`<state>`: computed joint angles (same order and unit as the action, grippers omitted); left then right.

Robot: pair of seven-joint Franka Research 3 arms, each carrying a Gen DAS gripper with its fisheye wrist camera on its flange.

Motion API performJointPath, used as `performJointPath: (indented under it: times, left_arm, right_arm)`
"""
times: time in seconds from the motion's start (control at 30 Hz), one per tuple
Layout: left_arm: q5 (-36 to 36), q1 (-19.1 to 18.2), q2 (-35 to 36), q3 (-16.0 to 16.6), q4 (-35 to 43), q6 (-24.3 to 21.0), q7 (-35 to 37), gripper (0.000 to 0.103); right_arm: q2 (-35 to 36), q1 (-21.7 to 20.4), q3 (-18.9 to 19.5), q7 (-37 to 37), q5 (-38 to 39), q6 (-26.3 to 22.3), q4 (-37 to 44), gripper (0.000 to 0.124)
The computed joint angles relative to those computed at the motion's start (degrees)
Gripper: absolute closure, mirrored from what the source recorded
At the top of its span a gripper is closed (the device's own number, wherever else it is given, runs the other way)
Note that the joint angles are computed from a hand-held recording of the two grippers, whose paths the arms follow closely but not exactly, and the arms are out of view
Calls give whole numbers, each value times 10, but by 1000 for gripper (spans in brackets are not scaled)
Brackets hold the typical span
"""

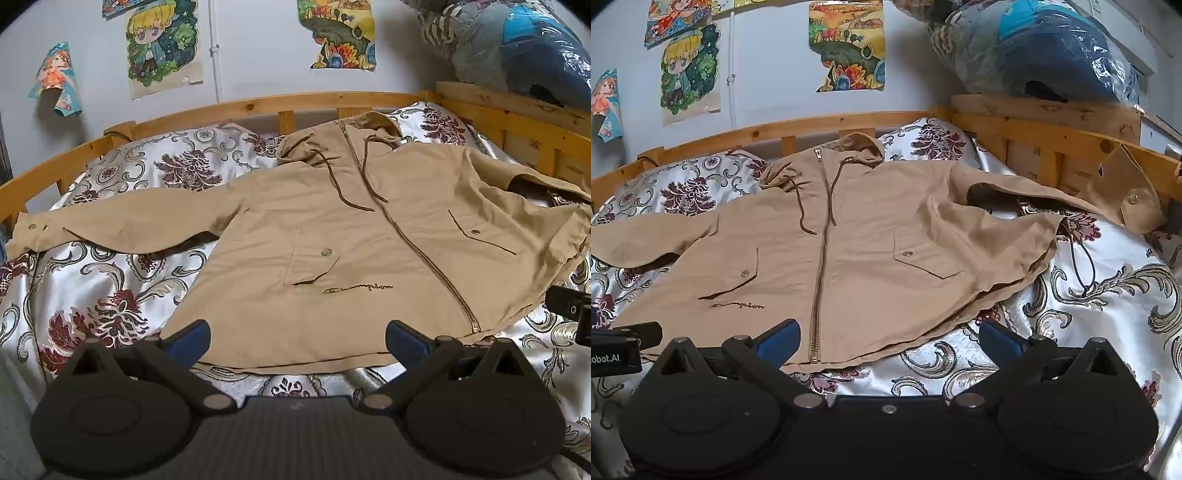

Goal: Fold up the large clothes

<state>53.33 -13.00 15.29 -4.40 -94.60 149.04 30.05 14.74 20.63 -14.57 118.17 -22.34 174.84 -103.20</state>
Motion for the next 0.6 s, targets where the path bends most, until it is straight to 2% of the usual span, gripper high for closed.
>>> performJointPath:
  times: [0.6]
  left_arm:
    - [-2,0,-2,0,-3,-2,-4,1]
  right_arm:
    - [0,2,-3,-1,6,-3,-1,21]
